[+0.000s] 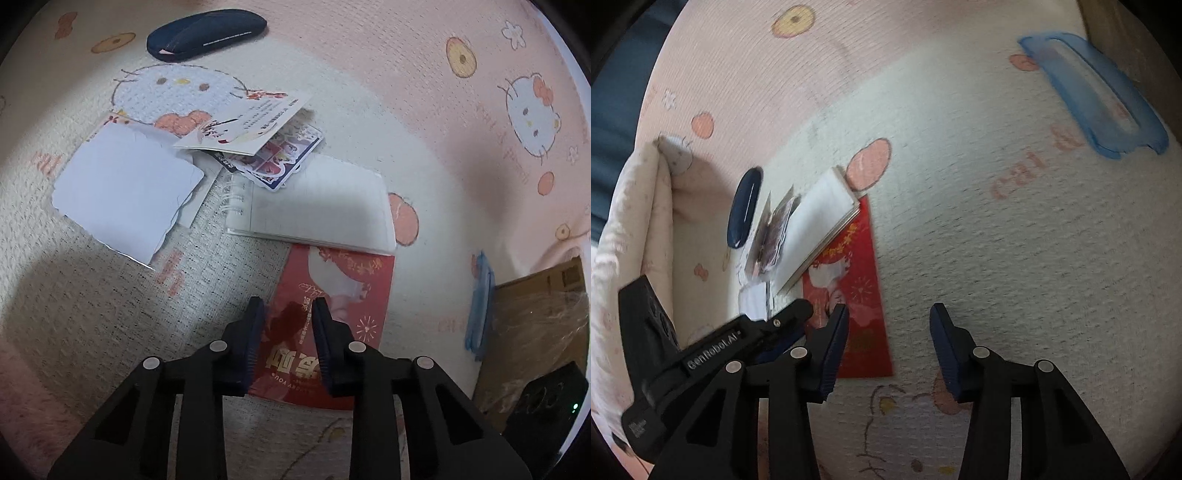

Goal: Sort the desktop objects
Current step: 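Move the left tool toward the red envelope on the mat, then close the left tool on the red envelope's edge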

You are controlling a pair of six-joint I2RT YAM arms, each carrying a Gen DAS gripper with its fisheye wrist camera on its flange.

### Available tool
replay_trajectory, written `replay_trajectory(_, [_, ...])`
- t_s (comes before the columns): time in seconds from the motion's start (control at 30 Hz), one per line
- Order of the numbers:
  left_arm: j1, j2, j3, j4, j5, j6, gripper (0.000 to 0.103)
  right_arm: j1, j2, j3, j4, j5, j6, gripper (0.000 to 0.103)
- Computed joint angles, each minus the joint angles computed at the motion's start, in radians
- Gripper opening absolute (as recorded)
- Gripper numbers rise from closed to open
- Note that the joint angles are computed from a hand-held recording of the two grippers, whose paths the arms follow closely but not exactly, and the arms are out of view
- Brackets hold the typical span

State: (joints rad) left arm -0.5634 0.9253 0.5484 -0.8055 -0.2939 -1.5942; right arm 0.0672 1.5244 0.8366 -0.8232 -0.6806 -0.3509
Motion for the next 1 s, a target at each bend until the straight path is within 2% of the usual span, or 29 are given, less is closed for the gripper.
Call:
replay_trajectory(0.1, [-0.007,-0.040,-0.034,0.025,0.007,0.009,0.030,0.022,-0.020,-0.027,0.028,-0.003,0.004,0.043])
replay_trajectory(0.17, [0.031,-0.078,-0.066,0.080,0.056,0.058,0.029,0.026,-0.015,-0.038,0.033,-0.027,0.005,0.042])
replay_trajectory(0.27, [0.063,-0.028,-0.042,0.106,0.099,0.122,0.029,-0.008,0.013,-0.021,0.006,-0.041,0.009,0.032])
replay_trajectory(0.3, [0.030,-0.041,-0.047,0.095,0.095,0.110,0.029,-0.021,0.022,-0.013,-0.001,-0.042,0.013,0.030])
replay_trajectory(0.4, [0.024,0.015,-0.037,0.171,0.139,0.156,0.029,-0.066,0.006,0.000,0.011,-0.034,0.032,0.030])
replay_trajectory(0.47, [-0.010,0.052,-0.015,0.165,0.110,0.149,0.029,-0.083,0.023,0.026,-0.020,-0.036,0.000,0.030])
replay_trajectory(0.53, [-0.009,0.068,-0.001,0.166,0.115,0.166,0.029,-0.074,0.068,0.058,-0.062,0.019,-0.031,0.030])
replay_trajectory(0.63, [0.001,0.088,0.011,0.170,0.120,0.181,0.029,-0.098,0.096,0.083,-0.142,0.018,-0.121,0.030])
replay_trajectory(0.7, [0.002,0.042,-0.025,0.201,0.154,0.193,0.029,-0.117,0.116,0.117,-0.239,0.047,-0.213,0.030])
replay_trajectory(0.77, [0.008,0.025,-0.048,0.239,0.203,0.215,0.029,-0.130,0.097,0.124,-0.244,0.093,-0.245,0.030])
replay_trajectory(0.83, [0.000,0.068,-0.015,0.225,0.223,0.257,0.032,-0.148,0.099,0.139,-0.227,0.097,-0.220,0.030])
replay_trajectory(0.97, [0.004,0.133,0.046,0.176,0.232,0.308,0.036,-0.215,0.142,0.174,-0.207,0.020,-0.177,0.031])
replay_trajectory(1.0, [0.003,0.128,0.042,0.180,0.232,0.306,0.041,-0.217,0.148,0.178,-0.196,0.009,-0.168,0.031])
